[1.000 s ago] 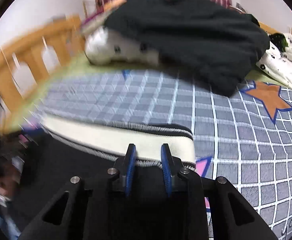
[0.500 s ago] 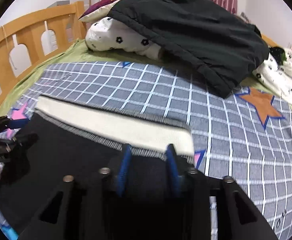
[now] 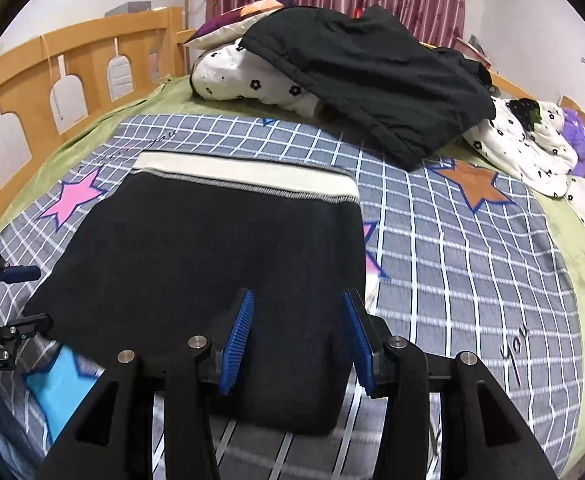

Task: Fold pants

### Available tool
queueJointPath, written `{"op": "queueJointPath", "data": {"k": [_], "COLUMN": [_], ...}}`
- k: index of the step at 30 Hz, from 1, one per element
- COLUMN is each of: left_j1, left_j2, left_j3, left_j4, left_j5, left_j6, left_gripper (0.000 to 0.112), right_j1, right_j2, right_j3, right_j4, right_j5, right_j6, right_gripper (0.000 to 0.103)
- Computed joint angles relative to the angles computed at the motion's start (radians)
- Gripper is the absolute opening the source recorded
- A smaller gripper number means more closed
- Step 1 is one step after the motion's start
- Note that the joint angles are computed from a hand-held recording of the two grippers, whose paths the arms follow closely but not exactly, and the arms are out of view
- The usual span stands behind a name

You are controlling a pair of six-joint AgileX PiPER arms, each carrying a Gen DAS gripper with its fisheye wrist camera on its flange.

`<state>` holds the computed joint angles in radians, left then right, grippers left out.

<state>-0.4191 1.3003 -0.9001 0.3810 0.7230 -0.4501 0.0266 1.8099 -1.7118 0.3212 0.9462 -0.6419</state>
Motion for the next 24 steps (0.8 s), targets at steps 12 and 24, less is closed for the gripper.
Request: {"op": "queueJointPath", "data": {"k": [12, 24], "left_j1": [-0.254, -0.098], "left_j2": [0.059, 0.052], "left_j3": [0.081, 0.105], "left_j4": [0.457, 0.388], "left_j5": [0.162, -0.013], "left_j6": [-0.400, -0.596], "left_gripper": [0.060, 0.015], "right_j1": [-0.006, -0.012], "right_j2": [-0.107, -0.053], "right_j3": [0.134, 0.082], "right_j4": [-0.006, -0.043], "right_j5": [-0.051, -0.028], "right_j6": [-0.065, 0.005], "right_gripper": [0.047, 0.047]}}
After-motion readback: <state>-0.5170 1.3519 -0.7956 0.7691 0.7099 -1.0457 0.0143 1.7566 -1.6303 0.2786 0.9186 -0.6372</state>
